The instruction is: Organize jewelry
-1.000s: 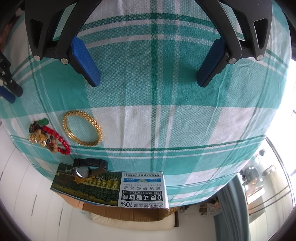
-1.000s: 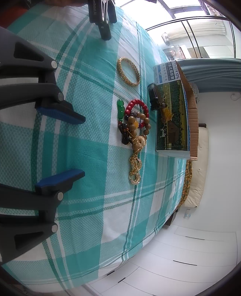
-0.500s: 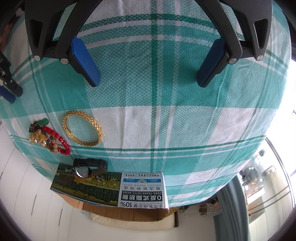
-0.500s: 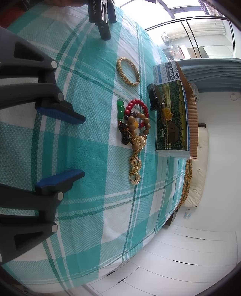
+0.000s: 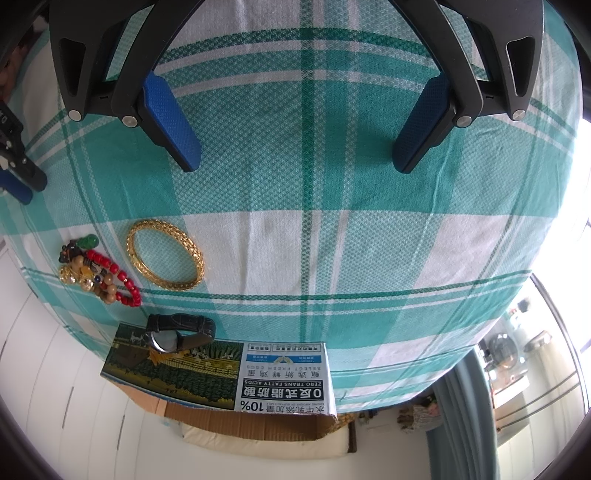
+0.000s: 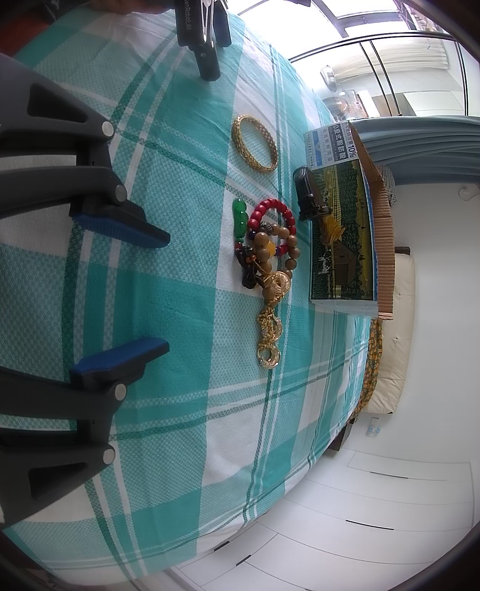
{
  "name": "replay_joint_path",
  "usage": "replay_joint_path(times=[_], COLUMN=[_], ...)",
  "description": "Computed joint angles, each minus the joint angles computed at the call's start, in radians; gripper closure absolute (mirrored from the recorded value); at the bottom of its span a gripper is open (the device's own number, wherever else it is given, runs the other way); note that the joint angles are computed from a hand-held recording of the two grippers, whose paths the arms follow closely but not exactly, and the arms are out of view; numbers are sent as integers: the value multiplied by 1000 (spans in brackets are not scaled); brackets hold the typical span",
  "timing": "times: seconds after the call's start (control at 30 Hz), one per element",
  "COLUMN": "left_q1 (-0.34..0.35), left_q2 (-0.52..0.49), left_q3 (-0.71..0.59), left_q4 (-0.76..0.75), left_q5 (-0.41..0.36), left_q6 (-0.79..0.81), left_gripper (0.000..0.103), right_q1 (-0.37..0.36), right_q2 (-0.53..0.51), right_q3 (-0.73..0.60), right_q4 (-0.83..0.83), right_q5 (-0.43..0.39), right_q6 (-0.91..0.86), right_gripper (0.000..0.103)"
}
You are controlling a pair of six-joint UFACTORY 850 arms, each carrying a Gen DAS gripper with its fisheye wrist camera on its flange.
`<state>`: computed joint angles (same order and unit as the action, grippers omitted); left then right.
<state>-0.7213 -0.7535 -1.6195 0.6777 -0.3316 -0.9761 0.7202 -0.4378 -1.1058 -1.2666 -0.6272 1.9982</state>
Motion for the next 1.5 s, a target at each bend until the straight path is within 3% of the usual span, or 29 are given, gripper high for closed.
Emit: replay_joint_path(times=[0.1, 0.17, 0.27, 0.4, 0.47, 0.6, 0.73, 0.97, 1.13, 1.2, 1.27, 1.33, 1.4, 1.47, 1.5], left_q1=[25, 29, 14, -14, -20, -27, -22, -24, -25, -19, -18, -16, -17, -16, -15], left_q2=[40, 42, -26, -161, -207, -207, -164, -125, -111, -101, -88, -86, -85, -87, -86], left_q3=[48, 29, -105, -309, -372, -365, -291, -218, -201, -185, -166, -163, -161, -163, -162], left_q4=[-155, -326, -436, -321, -309, -221, -153, -80, -79, -106, -116, -118, -115, -117, -124], left_q5=[150, 192, 110, -82, -149, -169, -123, -77, -70, -55, -46, -41, -41, -38, -35], left_q6=[79, 229, 377, 310, 315, 247, 182, 123, 128, 145, 148, 149, 147, 154, 161], left_gripper=[1, 1, 1, 4, 15, 19, 43, 93, 98, 99, 99, 99, 99, 99, 99], right_q1=[0, 0, 0, 0, 0, -1, -21, -60, -116, -142, -164, -177, -189, -190, -188], right_q2=[0, 0, -1, 0, 0, 1, 5, -49, -179, -241, -306, -375, -435, -462, -454], right_q3=[0, 0, -1, 0, 1, 1, -29, -168, -374, -470, -566, -666, -750, -785, -774], right_q4=[0, 0, -1, -3, -5, 2, 138, 69, 130, 250, 400, 549, 682, 695, 674], right_q5=[-2, -3, -2, -1, 0, 4, 49, 145, 201, 220, 225, 184, 129, 95, 101], right_q6=[-2, -2, -2, 2, 5, -1, -135, -204, -330, -454, -598, -759, -898, -923, -904], right_gripper=[51, 51, 51, 51, 51, 51, 51, 51, 52, 53, 61, 65, 76, 89, 91])
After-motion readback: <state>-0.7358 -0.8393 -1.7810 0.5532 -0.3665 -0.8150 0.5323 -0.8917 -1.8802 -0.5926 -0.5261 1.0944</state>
